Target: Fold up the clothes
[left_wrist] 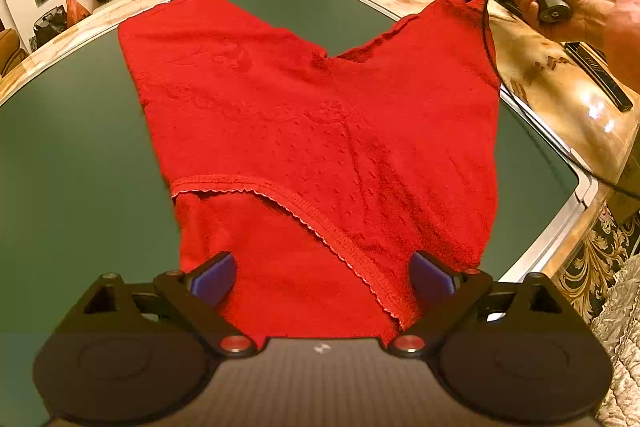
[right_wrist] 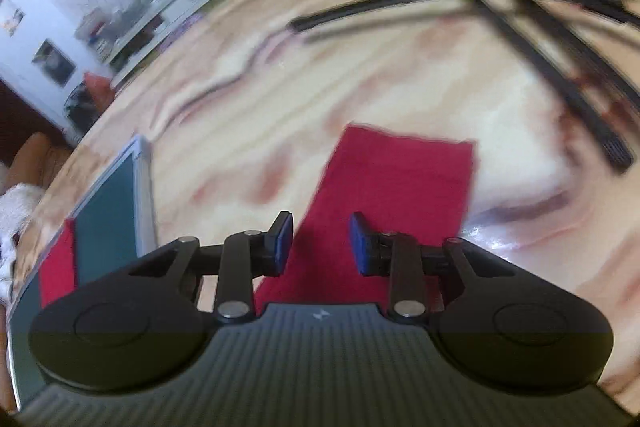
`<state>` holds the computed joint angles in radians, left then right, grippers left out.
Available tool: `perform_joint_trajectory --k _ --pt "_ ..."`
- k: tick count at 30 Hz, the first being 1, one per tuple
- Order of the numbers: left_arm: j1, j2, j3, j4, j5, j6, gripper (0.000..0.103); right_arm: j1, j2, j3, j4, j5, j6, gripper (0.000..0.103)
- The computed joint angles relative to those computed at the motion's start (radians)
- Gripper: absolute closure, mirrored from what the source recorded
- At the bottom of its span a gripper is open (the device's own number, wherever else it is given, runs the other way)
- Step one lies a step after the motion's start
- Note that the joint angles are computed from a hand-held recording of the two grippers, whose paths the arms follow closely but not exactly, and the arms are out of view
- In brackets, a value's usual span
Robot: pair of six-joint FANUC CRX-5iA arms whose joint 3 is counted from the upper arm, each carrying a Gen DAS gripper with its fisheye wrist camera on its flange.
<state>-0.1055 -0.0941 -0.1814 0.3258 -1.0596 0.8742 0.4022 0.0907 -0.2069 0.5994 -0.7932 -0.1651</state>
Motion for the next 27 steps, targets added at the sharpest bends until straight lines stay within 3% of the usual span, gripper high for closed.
perform_joint_trajectory --k 2,4,14,24,25,27 --pt "-0.001 0.0 0.001 -0.001 -0.001 0.002 0.005 0.006 -0.033 -0.043 0.071 -0.032 -0.089 0.064" --pt "-0.002 0.0 0.003 -0.005 -0.002 0.005 0.005 0.005 -0.051 -0.049 0.063 -0.084 -0.103 0.061" --pt "-0.002 0.001 0.005 -0.004 -0.008 -0.003 0.005 -0.006 -0.019 0.004 -0.045 -0.178 -0.019 0.061" --pt "-0.001 -0.001 0.003 -0.004 -0.01 -0.011 0.004 0.016 0.074 0.097 -0.023 -0.249 0.106 0.062" --pt "-0.002 -0.003 0.002 -0.006 -0.009 -0.013 0.004 0.019 0.075 0.096 -0.021 -0.252 0.109 0.067" --pt "-0.003 -0.006 0.002 -0.009 -0.008 -0.016 0.004 0.023 0.064 0.081 -0.015 -0.245 0.092 0.089"
